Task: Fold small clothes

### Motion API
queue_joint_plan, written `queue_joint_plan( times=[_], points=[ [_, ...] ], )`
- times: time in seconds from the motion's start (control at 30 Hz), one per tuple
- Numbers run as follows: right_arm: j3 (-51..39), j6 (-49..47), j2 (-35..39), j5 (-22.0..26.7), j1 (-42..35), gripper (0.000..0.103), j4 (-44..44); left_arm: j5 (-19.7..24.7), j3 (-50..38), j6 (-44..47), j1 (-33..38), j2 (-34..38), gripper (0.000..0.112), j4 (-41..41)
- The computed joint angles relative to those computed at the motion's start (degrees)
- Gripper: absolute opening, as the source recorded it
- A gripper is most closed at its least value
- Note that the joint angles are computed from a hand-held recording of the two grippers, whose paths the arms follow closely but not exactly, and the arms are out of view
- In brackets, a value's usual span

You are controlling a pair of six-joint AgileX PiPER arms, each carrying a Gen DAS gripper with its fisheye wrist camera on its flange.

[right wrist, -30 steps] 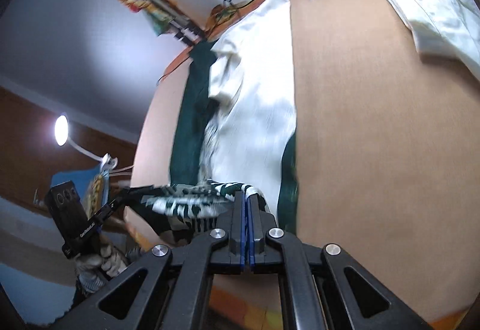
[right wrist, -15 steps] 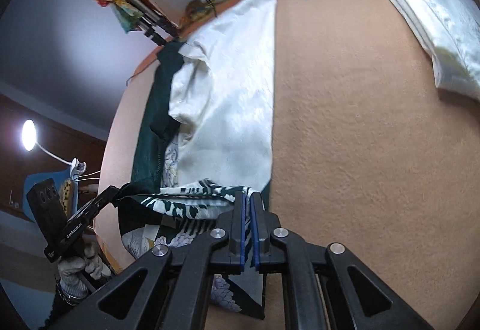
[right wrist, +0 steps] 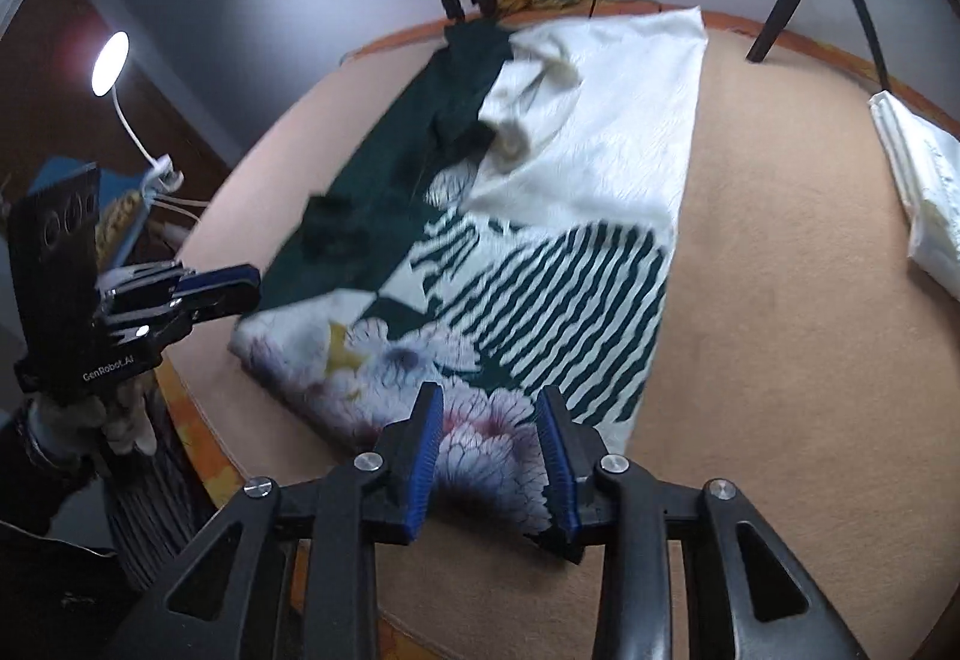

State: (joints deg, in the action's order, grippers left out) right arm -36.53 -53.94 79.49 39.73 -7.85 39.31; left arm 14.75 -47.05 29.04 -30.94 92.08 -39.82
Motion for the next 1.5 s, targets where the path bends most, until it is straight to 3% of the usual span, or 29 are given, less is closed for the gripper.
queue_joint_plan(
  times=[0.17, 0.4, 0.5, 0.63, 0.73, 1.0, 1.13, 1.33, 1.5],
  points=[
    [-1.2, 6.4, 0.3, -3.6, 0.8, 0.031, -6.1, 1.6, -5.5, -20.3, 1.8, 5.8, 0.012, 19.0],
    [-13.6, 6.6, 4.2, 3.1, -4.5, 0.037, -6.0, 10.8, -17.9, -12.7, 10.6, 7.1, 0.014, 13.4],
    [-20.1, 7.2, 8.5, 4.1, -5.0, 0.039, -5.5, 14.8, -24.8, -10.2, 13.9, 10.3, 0.052, 10.5],
    [-28.0, 7.6, 13.6, 3.0, -3.1, 0.049, -6.4, 22.1, -37.3, -6.5, 17.1, 17.3, 0.053, 7.0],
    [-33.7, 10.5, 17.8, 2.0, -1.6, 0.049, -8.3, 25.8, -47.5, -9.0, 18.2, 24.0, 0.053, 9.3],
    [-53.8, 16.1, 35.3, 5.0, -2.4, 0.046, -5.7, 33.8, -73.4, -15.4, 19.6, 43.3, 0.053, 15.1],
    [-60.7, 12.9, 39.5, 7.7, -0.2, 0.043, -1.5, 35.4, -82.3, -15.3, 20.4, 50.3, 0.053, 13.8],
    [-75.6, 16.2, 48.1, 12.2, 8.4, 0.042, -6.2, 34.9, -85.1, -12.5, 21.6, 53.9, 0.049, 9.1],
    [-100.0, 25.8, 62.7, 21.1, 15.0, 0.04, -13.1, 31.6, -81.3, -7.8, 22.4, 53.0, 0.048, 4.4]
  ],
)
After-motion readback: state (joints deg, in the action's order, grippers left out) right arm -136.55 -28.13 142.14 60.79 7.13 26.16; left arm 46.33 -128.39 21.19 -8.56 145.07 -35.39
